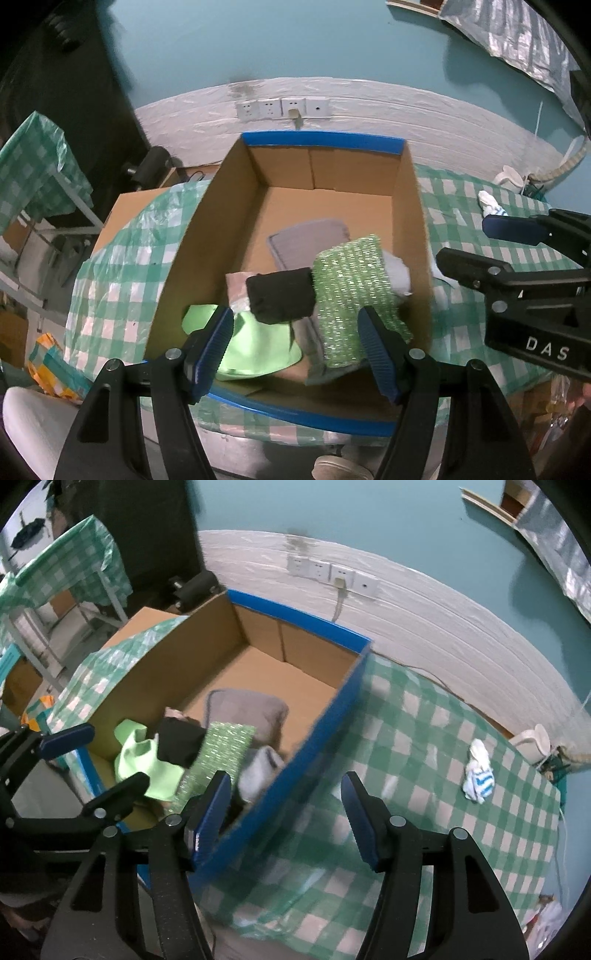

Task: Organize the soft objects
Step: 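Move both tools back over the table toward the foam tube and sock ball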

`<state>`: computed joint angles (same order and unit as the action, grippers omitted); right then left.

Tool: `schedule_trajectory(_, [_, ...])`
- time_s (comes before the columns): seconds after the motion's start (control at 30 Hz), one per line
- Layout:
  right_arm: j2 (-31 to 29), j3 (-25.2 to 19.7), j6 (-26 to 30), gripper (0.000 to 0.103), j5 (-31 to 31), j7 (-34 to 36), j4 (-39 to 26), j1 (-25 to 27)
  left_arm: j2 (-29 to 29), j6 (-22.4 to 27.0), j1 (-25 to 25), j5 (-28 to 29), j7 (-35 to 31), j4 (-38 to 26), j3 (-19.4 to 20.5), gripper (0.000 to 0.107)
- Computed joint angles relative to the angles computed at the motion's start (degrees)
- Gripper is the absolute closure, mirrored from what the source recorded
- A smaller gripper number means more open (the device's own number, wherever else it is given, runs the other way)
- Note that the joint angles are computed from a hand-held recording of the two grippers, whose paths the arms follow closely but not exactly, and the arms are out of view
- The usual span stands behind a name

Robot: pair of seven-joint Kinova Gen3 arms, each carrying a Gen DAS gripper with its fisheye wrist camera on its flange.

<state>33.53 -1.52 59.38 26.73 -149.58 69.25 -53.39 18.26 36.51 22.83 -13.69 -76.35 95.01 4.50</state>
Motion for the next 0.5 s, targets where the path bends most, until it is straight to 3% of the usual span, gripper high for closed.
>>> schedule_trajectory(0.5, [-8.5, -0.9, -4.5, 0.041, 4.4, -10.6, 14.9, 1.4, 0.9, 2.5, 6.5, -4.9, 3.9, -1.9, 0.6, 0.036])
